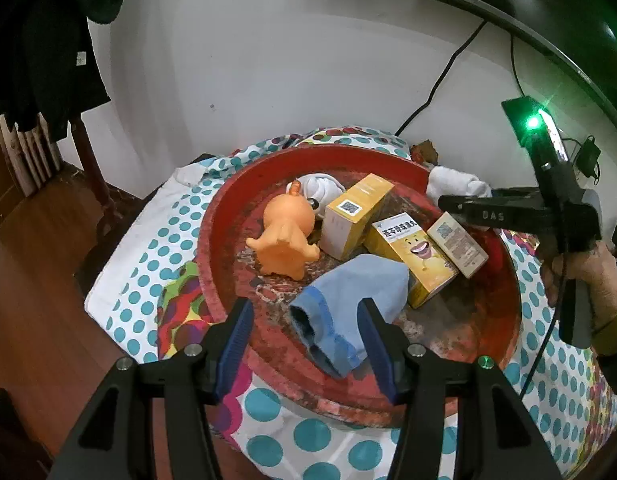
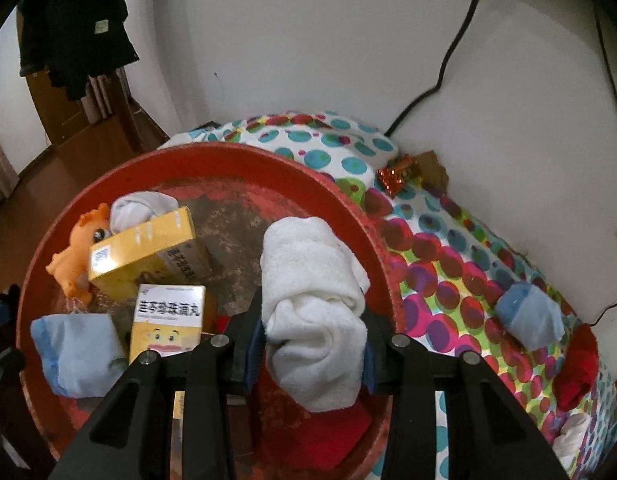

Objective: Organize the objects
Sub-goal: 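Carry the white rolled sock onto the red tray and release it with the right gripper, then move the right gripper to the second white sock on the bed and grasp it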

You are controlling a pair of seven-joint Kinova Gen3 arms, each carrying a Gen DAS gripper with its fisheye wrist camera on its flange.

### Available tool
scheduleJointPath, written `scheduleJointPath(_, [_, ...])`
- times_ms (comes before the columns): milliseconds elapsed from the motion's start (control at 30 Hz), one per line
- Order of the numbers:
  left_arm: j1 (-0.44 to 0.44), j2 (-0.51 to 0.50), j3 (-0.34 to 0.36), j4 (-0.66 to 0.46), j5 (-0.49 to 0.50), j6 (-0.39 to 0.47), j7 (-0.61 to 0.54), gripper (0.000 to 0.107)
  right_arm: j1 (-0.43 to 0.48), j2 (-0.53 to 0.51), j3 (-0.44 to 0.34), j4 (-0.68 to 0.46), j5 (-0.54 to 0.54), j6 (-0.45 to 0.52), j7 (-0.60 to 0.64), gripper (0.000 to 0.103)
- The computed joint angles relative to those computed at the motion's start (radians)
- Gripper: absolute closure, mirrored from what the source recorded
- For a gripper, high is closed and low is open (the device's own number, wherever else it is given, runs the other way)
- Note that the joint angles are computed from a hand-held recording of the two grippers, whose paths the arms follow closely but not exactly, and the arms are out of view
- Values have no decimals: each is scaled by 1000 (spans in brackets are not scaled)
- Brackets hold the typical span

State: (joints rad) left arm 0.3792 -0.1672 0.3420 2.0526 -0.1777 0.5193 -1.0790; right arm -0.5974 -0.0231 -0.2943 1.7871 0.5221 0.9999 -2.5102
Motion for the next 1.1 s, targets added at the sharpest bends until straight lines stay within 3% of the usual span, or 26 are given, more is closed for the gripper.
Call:
scheduleJointPath(100, [6,15,2,-9,4,5,-2,52,4,-12,0,19,-5,-19,4,57])
scheduleJointPath(200, [5,21,23,-13,-32,4,37,52,8,-47,-12,51,17,-46,-40,29])
scheduleJointPath(233, [8,23,26,-16,-39,6,45,52,13,-66,-17,66,24,-62,-54,27])
scheduleJointPath(400, [31,34,32,-35,-62,15,62,52,51,-161,-67,115,32,-56,-89,27])
scheduleJointPath(567, [64,48,35,-56,-62,13,61,52,110,-271,-160,175,42,51,-136,25])
scheduleJointPath(700, [95,72,54,-80,-92,29,82,52,179,-376,-177,246,-7,139,-138,25])
scheduleJointPath(867, [157,106,73,-115,-154,60,127,52,256,-486,-110,330,-48,179,-72,25])
scheduleJointPath(1100, [276,182,79,-194,-288,115,222,52,326,-620,42,447,-94,119,39,25])
